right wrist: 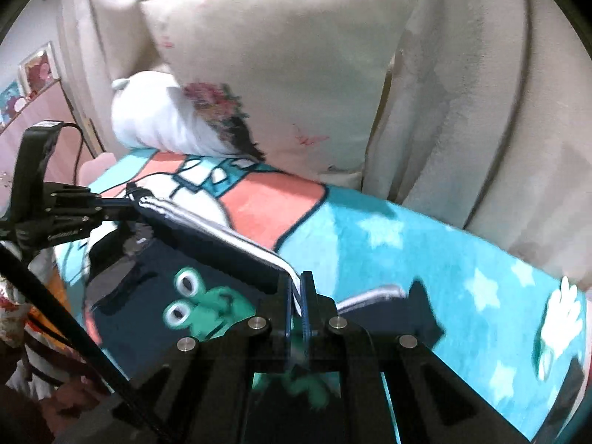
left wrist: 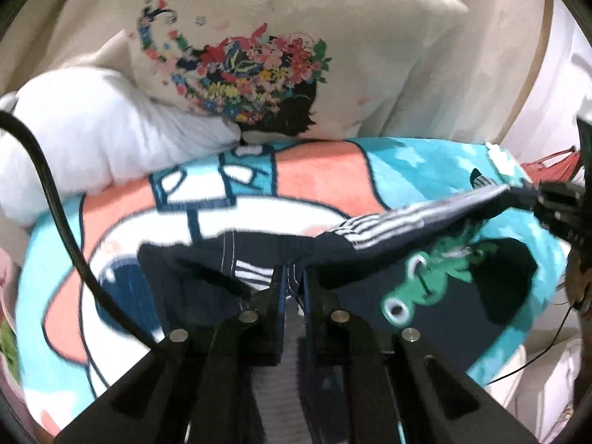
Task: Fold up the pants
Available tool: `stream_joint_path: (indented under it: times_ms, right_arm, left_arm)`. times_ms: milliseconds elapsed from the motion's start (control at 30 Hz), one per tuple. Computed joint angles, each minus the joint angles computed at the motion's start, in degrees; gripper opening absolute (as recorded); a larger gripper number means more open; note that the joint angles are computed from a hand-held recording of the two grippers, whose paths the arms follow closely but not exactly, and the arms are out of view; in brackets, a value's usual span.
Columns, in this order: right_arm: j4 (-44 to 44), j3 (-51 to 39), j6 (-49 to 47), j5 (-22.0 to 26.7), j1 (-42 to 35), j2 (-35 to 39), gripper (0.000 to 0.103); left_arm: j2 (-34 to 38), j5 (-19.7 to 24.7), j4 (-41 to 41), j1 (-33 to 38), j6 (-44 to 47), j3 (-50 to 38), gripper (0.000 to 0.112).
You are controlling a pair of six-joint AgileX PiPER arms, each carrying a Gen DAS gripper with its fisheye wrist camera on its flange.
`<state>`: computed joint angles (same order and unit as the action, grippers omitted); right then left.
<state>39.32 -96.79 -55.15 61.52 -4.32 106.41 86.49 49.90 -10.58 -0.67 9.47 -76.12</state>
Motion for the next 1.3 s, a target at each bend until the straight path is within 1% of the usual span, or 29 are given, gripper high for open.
stream_joint_path:
  times_ms: [100,167,233,333,400,433,500,533,567,600,633,667,733,800,867,900,933,967,1033,1067,1100,1133,1167,1200,1300]
  right_arm:
    - [3.4,11.8,-5.9,-2.3,-2.6,-6.5,0.005]
    - [4.9,18.6,-9.0,-4.0,-3.6,-9.5,0.005]
    - [6.1,25.0,-12.3,-5.3,-4.8,-11.7,0.005]
    - [7.4,32.3,-15.4,-6.5,-6.4,-13.4,0.005]
    - [7.2,35.4,-16.1,-8.4,-6.9,-13.8,0.005]
    - [6.5,35.8,-15.9,-8.6,-7.0,-13.8,0.005]
    - [6.1,37.9,-16.2,-10.3,-7.1,-16.0,0.005]
    - [6.7,38.3,-16.9,-10.1,-7.2,-17.6,0.006]
    - [7.8,38.2,-18.0,-8.9,-7.5,-18.5,0.009]
    - [9.8,38.2,-19.3,-7.3,-7.6,-20.0,0.012]
    - [11.8,37.9,-19.9,-6.2,-6.9,-21.1,0.026]
    - [13.2,37.5,-20.0,-6.0,-5.9,-21.7,0.051]
    - [16.2,34.7,-19.1,-5.8,-1.1,-21.0,0.072]
    - [16.7,30.5,-16.4,-6.4,5.0,-17.9,0.072]
    - [14.9,24.7,-11.7,-8.6,12.1,-13.3,0.072]
    - [13.4,19.8,-8.1,-9.4,16.3,-9.2,0.072]
    - [12.5,16.8,-5.9,-10.0,18.6,-6.6,0.072]
    - [11.1,13.3,-3.2,-10.9,21.2,-3.8,0.072]
    - [6.1,7.1,1.6,-14.4,26.6,0.8,0.072]
    - [3.2,4.8,3.9,-15.9,28.6,2.7,0.069]
    - [0.1,2.1,6.6,-16.4,30.3,4.9,0.061]
    - [-2.5,-1.4,9.4,-14.9,31.3,7.3,0.029]
    - [-4.5,-4.1,12.1,-13.0,32.0,9.4,0.012]
    - [-4.7,-4.5,12.9,-13.0,32.1,9.9,0.012]
    - [0.0,2.6,8.5,-16.7,31.5,4.8,0.011]
  left_arm:
    - [-4.7,-4.1,-2.6,-0.9,0.3,8.0,0.008]
    - [-7.2,-6.9,-3.4,-1.2,0.4,13.1,0.008]
    - [-10.4,-7.1,-6.5,0.4,2.1,17.0,0.008]
    - [-13.8,-5.9,-17.0,7.2,9.8,21.9,0.010]
    - [-15.0,-5.2,-20.6,10.8,12.0,23.4,0.015]
    - [-15.5,-5.1,-21.8,12.4,12.2,24.0,0.017]
    - [-16.3,-4.9,-22.5,14.5,11.8,24.2,0.030]
    - [-16.8,-5.2,-22.6,15.3,11.3,24.5,0.035]
    - [-17.7,-5.7,-22.6,16.1,10.7,25.0,0.041]
    - [-18.3,-6.2,-22.6,16.6,10.2,25.3,0.044]
    - [-18.8,-6.8,-22.7,17.2,9.8,25.5,0.044]
    - [-18.9,-6.9,-22.9,17.8,9.7,25.6,0.044]
    - [-19.1,-7.3,-23.3,18.9,9.5,25.9,0.045]
    - [-19.6,-7.4,-23.4,20.1,9.4,26.2,0.046]
    - [-20.1,-6.8,-23.3,21.7,9.2,26.2,0.047]
    - [-20.4,-6.5,-23.4,22.7,9.5,26.1,0.048]
    - [-20.8,-6.2,-23.4,23.7,9.6,26.0,0.049]
    - [-21.2,-5.9,-23.6,25.1,10.0,26.0,0.050]
    - [-21.8,-4.7,-25.0,28.4,12.2,25.8,0.050]
    - [-21.9,-3.8,-25.9,30.1,13.5,25.6,0.050]
    - [-22.0,-2.9,-26.8,32.0,14.9,25.4,0.051]
    - [-21.9,-1.9,-27.8,34.2,16.4,25.2,0.051]
    - [-21.9,-1.6,-28.5,35.8,17.7,25.4,0.051]
    - [-21.8,-1.3,-29.3,37.3,18.9,25.6,0.051]
    - [-21.4,-0.3,-32.3,42.3,22.8,26.2,0.051]
